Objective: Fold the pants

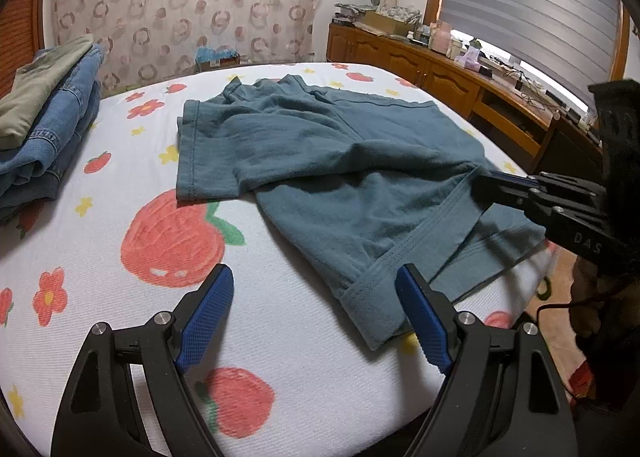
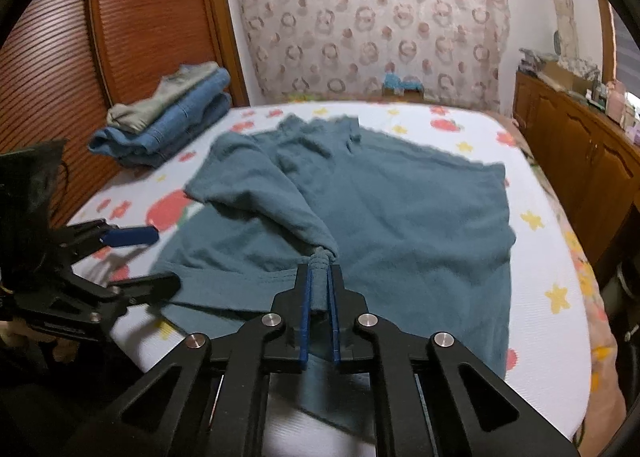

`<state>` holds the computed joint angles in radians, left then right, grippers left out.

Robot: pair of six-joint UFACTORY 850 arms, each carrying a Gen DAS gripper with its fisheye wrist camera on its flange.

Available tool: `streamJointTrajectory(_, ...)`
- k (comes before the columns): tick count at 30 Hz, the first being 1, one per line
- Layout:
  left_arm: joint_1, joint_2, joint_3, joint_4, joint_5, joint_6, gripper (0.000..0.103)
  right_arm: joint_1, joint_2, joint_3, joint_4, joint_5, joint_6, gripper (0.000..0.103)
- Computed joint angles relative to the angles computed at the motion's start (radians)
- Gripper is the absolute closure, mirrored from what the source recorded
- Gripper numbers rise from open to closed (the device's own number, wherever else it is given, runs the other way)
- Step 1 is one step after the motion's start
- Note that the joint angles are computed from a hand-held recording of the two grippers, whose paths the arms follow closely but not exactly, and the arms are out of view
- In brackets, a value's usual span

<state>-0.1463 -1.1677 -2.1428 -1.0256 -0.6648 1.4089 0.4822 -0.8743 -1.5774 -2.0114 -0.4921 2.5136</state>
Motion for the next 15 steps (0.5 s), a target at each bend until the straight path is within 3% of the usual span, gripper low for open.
streamJointTrajectory(6,0.008,0.037,0.046,-0.096,0.002,0.078,0.019,0.028,0.060,0.089,-0.100,-0.102,0.112,0.097)
streamJointTrajectory(15,0.008,0.045,0.058,-0.110,0.001,0.090,0.019,0.073,0.140,0.209,-0.101,-0.228,0.114,0.097)
